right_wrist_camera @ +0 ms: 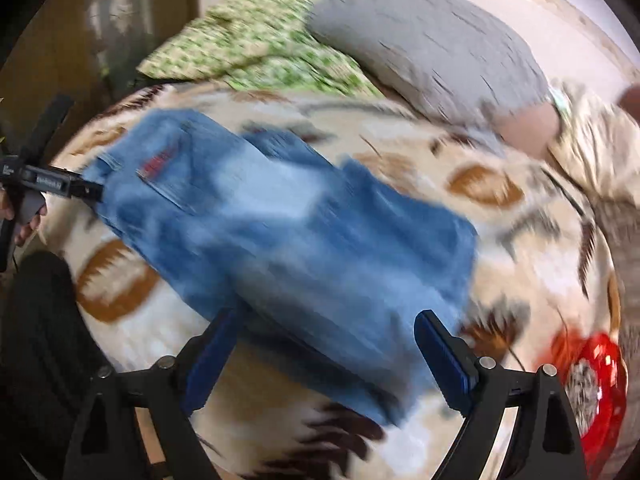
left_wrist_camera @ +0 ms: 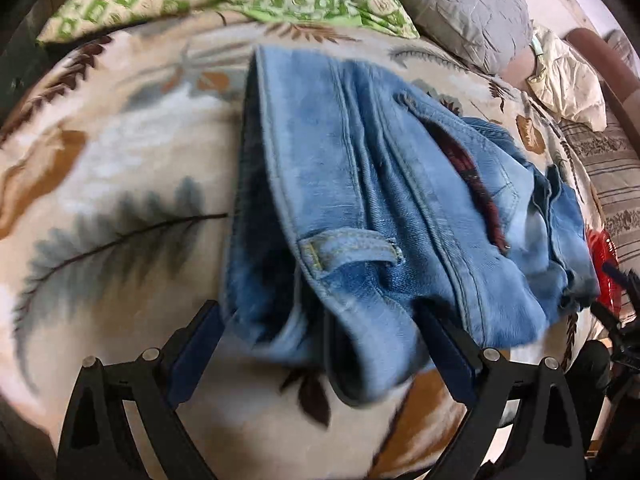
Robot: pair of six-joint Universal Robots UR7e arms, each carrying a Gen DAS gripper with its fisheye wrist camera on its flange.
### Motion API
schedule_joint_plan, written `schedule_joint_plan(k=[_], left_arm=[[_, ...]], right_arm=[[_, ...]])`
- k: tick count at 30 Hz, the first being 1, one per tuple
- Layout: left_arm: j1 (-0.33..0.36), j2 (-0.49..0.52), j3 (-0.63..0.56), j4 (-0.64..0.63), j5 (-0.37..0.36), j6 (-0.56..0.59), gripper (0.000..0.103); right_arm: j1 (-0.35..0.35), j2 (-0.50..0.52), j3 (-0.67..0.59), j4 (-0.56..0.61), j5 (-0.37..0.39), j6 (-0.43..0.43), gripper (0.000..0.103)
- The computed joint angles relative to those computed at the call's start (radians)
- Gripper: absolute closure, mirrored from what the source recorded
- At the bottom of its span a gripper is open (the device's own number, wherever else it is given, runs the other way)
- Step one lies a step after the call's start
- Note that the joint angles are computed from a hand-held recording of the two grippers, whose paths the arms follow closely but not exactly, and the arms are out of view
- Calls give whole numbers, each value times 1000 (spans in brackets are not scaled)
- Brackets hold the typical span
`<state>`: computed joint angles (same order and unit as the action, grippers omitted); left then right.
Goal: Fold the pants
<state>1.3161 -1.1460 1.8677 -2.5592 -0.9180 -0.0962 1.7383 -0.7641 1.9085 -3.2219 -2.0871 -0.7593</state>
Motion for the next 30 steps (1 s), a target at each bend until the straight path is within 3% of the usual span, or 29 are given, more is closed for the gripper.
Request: schedule_joint_plan(k=[1,2,5,7,8,12,13,14,16,20,27,30], left_arm=[[-8,10,-11,14,27,18,28],[-18,7,-19,29,19,51,57],[-47,-49,-16,10,25,97,87],[-34,-38,-65,163,139,19,84],[-20,-22,-74,208,159,12,83],[-55,-27,-26,125,180,75,81],[-66,-36,-24,128,166,54,69],[-77,-42,-19,128,168,45,44],[-120,-52,9,105,218,55,17],[-213,-38,49,3,287,147,17],[-271,100,-29,73,57,158,16],[-272,187,-71,70,4,155,16]], right_arm=[[-11,-1,-1,3,-13,2,12],[-19,-2,-2,8,-20,5,12],[-37,-19,4,13,0,3,12],[-44,-19,5,4,7,-5,12],[-46,-19,7,1,11,-6,12],[-52,-17,9,-2,29,-15,12],[-52,-20,15,-9,33,-20,12],[-54,-24,20,-9,40,-25,12],[-57,-32,28,-10,44,-34,12],[-61,-51,48,-16,53,-51,12],[-61,-65,76,-63,38,-125,12],[-68,-70,81,-70,34,-149,12]])
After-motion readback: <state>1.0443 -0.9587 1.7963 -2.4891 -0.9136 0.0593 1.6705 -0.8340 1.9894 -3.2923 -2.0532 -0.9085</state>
